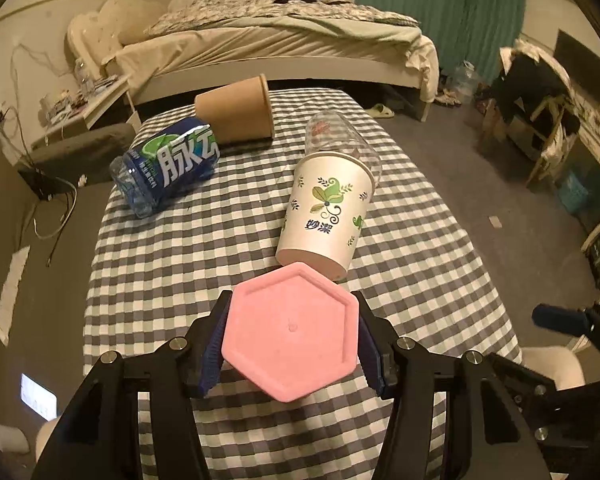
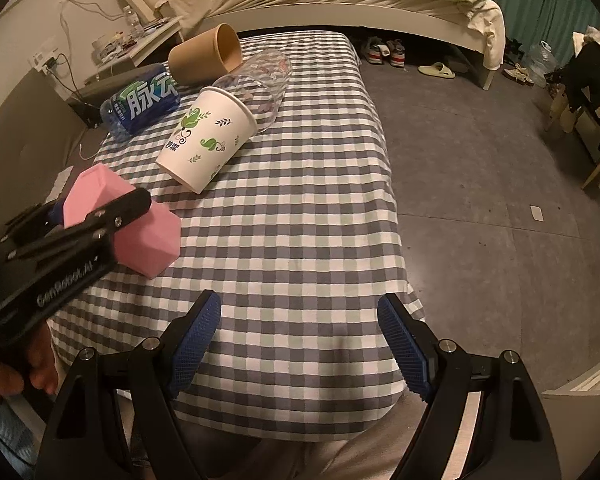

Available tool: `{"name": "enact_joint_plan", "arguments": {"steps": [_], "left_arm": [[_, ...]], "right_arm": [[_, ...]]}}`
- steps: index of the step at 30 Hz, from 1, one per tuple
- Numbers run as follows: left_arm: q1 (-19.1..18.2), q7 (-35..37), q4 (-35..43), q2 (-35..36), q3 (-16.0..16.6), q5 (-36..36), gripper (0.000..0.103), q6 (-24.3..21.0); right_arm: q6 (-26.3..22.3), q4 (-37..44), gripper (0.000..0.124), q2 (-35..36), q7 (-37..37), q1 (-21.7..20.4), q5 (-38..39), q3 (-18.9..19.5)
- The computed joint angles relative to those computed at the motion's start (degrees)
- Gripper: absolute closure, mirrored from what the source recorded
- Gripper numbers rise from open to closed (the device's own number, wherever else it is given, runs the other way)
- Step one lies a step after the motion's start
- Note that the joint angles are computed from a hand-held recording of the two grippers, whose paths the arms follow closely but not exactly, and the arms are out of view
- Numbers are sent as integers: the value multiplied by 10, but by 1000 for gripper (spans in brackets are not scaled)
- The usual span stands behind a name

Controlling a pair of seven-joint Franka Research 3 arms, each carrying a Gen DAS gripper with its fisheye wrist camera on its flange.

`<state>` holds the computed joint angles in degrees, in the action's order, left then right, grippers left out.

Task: Flip cup upside down
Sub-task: 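Rotate the pink cup base-up with the left tool and lower it to the table, then open the left tool to release the pink cup on the table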

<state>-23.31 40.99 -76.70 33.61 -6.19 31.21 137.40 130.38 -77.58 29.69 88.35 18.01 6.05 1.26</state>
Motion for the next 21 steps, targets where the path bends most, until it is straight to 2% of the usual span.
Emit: {"name": "enact_joint_plan", "arguments": {"steps": [1, 2, 3, 5, 11, 18, 21], "left_arm": [[1, 3, 1, 1, -1, -1, 44, 1], [2, 2, 0, 0, -1, -1, 39, 6], [1, -3, -2, -2, 2, 1, 28, 10], [-7, -27, -8, -9, 13, 20, 20, 16], [-10, -46, -16, -35, 18, 53, 20, 27], [5, -122, -119, -139, 16, 103, 20, 79], [13, -159, -161, -183, 10, 137, 20, 79]], "right_arm": [[0, 0, 43, -1, 1, 1, -2, -1], [0, -2, 43, -2, 2, 2, -3, -1], [2, -4, 43, -5, 2, 2, -4, -1], [4, -8, 43, -10, 3, 3, -6, -2], [37, -47, 43, -49, 16, 7, -20, -6], [135, -130, 43, -124, 37, 11, -37, -4], [180, -156, 43, -149, 40, 12, -40, 1]]}}
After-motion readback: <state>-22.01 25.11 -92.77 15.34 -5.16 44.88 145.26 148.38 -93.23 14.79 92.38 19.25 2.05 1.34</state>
